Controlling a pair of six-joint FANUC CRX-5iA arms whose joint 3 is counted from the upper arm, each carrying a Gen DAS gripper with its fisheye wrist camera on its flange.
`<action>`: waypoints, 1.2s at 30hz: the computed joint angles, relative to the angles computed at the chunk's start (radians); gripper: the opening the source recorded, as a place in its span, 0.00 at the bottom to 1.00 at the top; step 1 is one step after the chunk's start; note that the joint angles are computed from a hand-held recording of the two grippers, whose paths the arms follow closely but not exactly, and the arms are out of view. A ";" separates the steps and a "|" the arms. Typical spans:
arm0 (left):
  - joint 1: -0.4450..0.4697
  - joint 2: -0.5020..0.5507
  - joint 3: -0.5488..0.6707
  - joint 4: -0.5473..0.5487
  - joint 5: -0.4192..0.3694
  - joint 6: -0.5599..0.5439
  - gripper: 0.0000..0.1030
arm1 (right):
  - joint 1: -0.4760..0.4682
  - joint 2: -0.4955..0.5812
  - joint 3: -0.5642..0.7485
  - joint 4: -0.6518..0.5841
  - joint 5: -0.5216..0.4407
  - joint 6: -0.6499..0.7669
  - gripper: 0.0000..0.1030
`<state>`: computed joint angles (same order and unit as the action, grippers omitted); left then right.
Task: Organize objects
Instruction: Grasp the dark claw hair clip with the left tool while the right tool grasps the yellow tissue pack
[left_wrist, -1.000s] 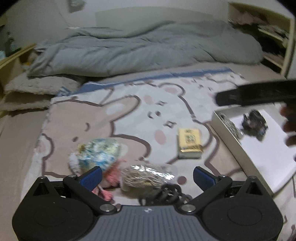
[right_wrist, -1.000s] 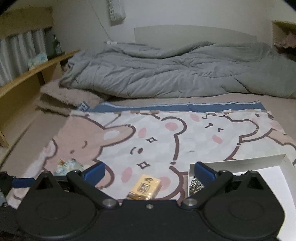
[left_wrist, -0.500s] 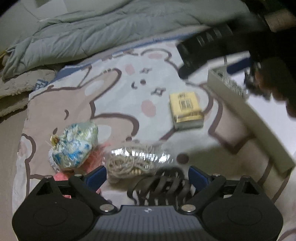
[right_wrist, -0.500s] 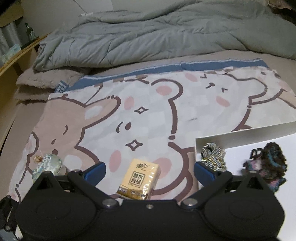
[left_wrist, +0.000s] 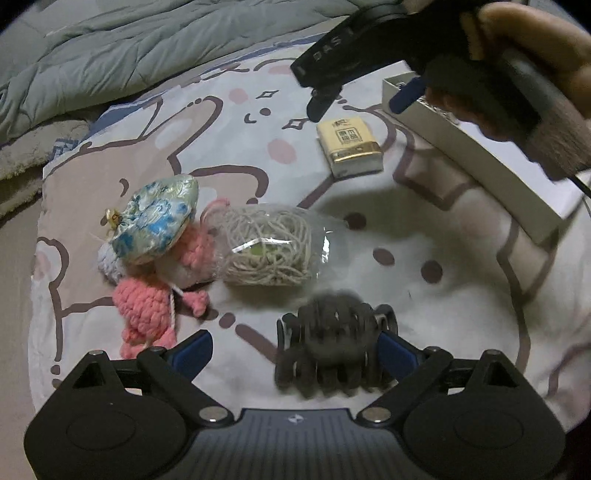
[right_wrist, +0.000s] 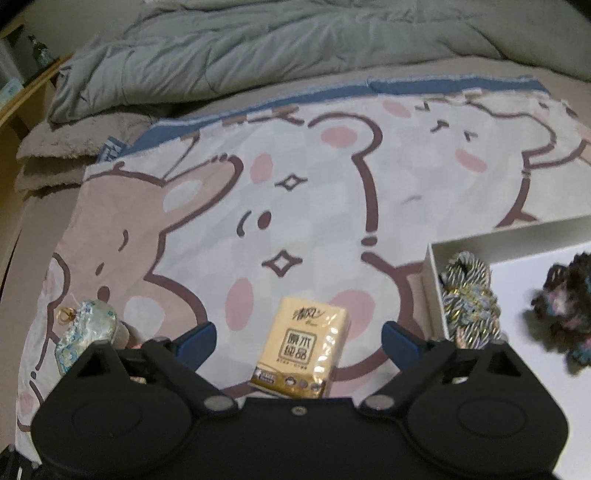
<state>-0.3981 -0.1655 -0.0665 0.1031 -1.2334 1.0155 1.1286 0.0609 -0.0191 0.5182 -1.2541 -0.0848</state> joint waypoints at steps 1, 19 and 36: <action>0.014 -0.007 -0.010 0.025 0.001 -0.015 0.92 | -0.002 0.005 0.005 -0.011 0.000 -0.005 0.93; -0.009 0.077 0.011 0.052 -0.069 0.083 0.68 | -0.044 0.087 0.087 -0.157 -0.015 0.032 0.86; 0.028 0.045 -0.003 0.087 -0.024 0.089 0.60 | -0.022 0.080 0.094 -0.110 -0.067 0.132 0.56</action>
